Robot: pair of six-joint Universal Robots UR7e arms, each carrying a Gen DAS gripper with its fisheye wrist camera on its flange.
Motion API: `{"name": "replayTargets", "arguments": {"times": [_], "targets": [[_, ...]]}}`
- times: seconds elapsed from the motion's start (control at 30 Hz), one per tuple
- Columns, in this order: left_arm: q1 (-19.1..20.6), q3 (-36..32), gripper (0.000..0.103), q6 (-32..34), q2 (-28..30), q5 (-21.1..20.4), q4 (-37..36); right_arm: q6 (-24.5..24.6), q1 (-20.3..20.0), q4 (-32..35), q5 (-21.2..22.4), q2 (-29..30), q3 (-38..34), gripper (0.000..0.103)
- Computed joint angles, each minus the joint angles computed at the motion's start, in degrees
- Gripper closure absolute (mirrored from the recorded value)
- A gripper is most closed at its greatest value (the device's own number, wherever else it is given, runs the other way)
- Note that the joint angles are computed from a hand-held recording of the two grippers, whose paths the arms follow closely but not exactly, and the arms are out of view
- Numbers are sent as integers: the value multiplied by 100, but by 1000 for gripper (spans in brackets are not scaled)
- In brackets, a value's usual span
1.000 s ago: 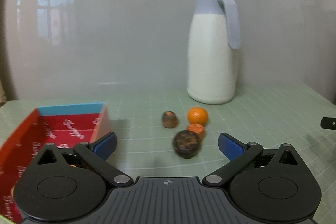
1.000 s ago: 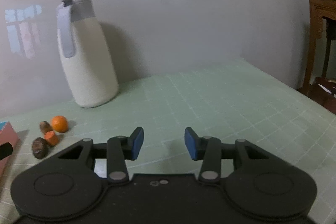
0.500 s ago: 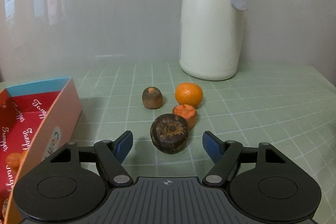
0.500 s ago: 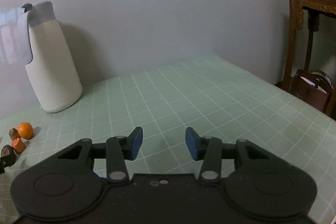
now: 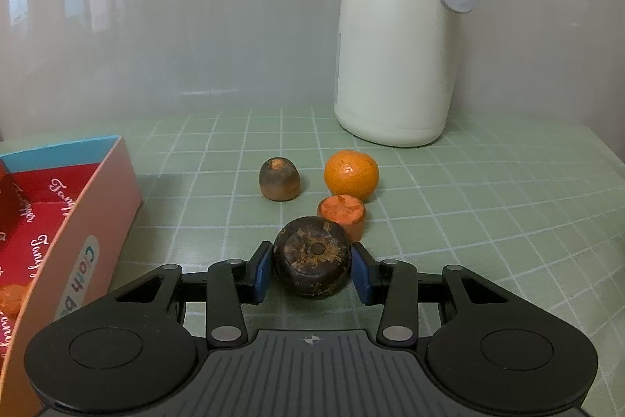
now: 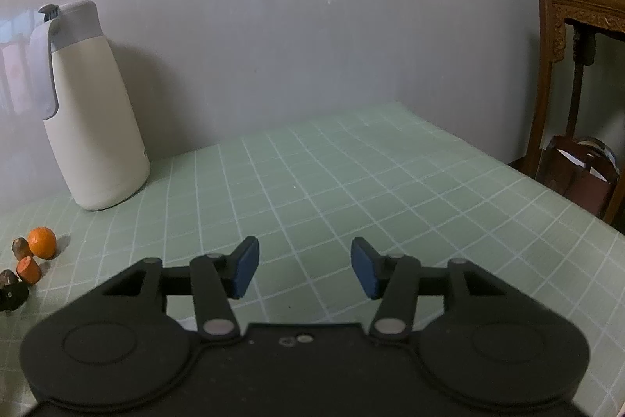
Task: Organize fruits
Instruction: 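Reach the left tool to the dark round fruit and close on it, then carry the dark fruit with the left tool into the box, release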
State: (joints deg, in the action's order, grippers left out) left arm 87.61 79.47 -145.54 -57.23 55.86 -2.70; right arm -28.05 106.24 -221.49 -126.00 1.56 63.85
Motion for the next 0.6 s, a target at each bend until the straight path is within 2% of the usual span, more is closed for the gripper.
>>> {"name": "replayTargets", "arguments": {"times": [0.6], "targets": [[-149, 768, 61, 183, -715, 114, -272, 96, 154, -31, -4, 7, 11, 51]]}}
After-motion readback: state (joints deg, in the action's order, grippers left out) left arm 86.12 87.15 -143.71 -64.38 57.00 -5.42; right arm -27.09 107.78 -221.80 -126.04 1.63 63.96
